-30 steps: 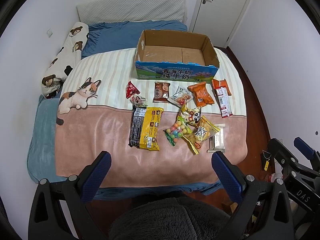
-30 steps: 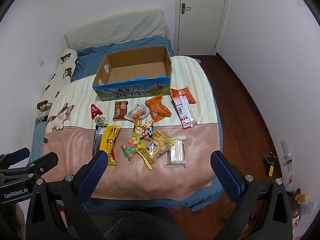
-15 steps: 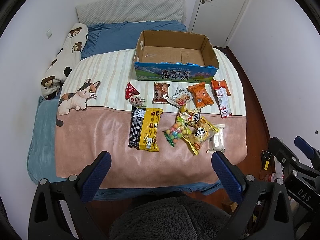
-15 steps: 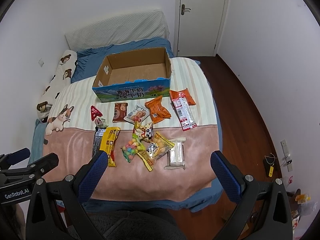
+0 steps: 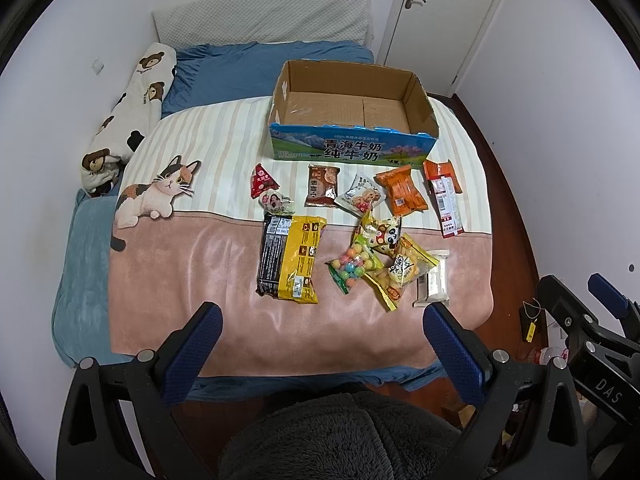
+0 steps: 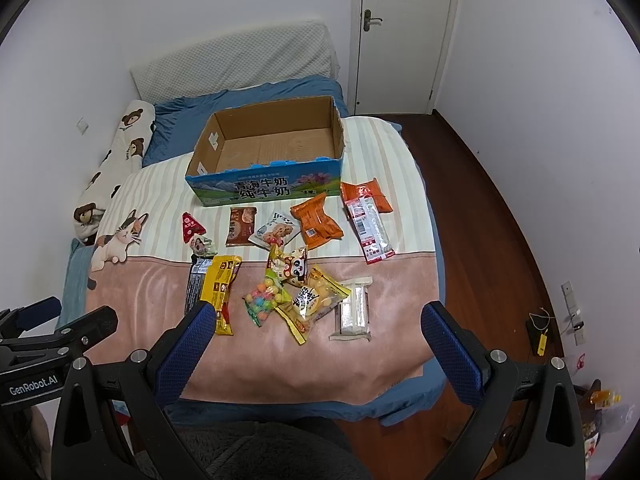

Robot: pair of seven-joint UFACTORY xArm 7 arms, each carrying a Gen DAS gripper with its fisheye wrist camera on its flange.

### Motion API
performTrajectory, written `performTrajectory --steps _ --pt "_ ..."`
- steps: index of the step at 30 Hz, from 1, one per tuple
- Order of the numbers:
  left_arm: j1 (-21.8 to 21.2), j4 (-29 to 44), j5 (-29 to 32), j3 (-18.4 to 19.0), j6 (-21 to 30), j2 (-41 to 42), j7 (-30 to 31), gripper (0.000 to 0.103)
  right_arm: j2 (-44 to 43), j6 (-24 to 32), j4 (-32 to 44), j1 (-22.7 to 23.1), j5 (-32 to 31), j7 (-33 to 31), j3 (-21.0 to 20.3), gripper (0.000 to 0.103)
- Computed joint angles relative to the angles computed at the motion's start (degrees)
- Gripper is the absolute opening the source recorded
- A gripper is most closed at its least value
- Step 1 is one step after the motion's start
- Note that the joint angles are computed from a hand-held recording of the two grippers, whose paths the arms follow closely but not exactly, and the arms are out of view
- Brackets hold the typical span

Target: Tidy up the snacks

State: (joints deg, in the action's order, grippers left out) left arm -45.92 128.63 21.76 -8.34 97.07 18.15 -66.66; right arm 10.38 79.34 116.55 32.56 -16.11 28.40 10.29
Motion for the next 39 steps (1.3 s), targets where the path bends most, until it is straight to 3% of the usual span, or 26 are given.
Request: performTrajectory --steps 33,39 --pt "-0.5 2.4 0.3 1.1 0.8 1.0 1.2 0.103 0.7 -1.2 0.6 0.1 0.7 -0.1 -0.1 0.103" --pt "3.1 -10.2 1.0 0.8 -5.1 -3.9 -1.5 0.103 1.9 -4.0 -2.2 -1.5 4.0 0.6 -0.6 0.103"
